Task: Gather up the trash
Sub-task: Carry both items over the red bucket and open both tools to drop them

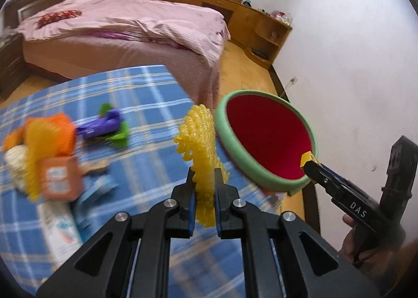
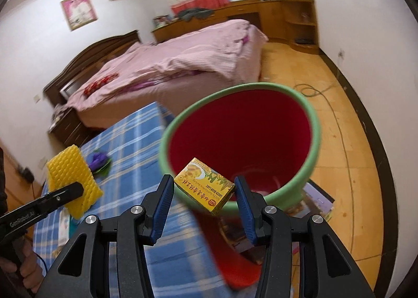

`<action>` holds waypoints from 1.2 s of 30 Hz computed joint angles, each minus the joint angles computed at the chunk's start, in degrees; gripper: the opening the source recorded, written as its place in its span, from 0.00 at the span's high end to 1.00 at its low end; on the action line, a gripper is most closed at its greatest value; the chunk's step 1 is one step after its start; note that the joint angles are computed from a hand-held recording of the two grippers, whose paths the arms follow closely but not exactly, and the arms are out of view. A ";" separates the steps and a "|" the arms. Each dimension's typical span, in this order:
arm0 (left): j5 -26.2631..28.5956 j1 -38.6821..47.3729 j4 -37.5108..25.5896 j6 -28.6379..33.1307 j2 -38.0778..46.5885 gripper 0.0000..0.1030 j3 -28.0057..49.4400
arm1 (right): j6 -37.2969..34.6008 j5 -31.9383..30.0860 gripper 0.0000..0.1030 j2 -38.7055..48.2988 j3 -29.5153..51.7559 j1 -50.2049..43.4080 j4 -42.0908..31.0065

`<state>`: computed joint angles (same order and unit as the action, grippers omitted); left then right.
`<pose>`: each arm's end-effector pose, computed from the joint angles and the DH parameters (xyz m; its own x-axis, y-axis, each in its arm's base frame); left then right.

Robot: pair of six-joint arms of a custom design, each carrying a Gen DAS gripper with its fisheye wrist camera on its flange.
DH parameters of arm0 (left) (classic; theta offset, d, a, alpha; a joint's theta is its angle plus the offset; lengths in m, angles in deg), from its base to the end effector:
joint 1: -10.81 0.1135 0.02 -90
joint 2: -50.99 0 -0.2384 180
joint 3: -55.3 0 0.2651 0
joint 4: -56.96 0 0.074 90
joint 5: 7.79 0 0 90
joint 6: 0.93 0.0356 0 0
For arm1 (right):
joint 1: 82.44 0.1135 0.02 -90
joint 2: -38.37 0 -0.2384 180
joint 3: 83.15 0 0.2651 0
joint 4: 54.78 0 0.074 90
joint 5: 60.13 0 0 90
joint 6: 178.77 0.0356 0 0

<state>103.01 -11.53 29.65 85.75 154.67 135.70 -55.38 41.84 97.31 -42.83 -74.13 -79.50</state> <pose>0.3541 -0.1592 0.1575 -0.7461 0.2481 -0.6179 0.5215 0.7947 -0.3107 0.2261 0.0256 0.1584 -0.5627 0.4619 -0.6856 0.3803 0.8810 0.2814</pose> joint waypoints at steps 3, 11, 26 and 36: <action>-0.66 -2.60 -0.69 -1.34 4.99 0.90 5.50 | -2.68 -3.86 0.52 0.86 -0.68 -5.97 2.15; -2.63 -7.95 -3.25 -2.74 15.49 0.90 17.84 | -8.66 -10.38 0.52 5.28 -1.11 -16.48 7.58; -6.15 -12.32 -6.31 -0.92 23.49 0.64 26.71 | -8.52 -16.03 0.50 10.21 -1.83 -20.87 13.43; -7.39 -11.12 -3.88 -2.04 17.35 0.59 19.72 | -6.85 -15.46 0.38 5.27 -3.07 -20.18 11.08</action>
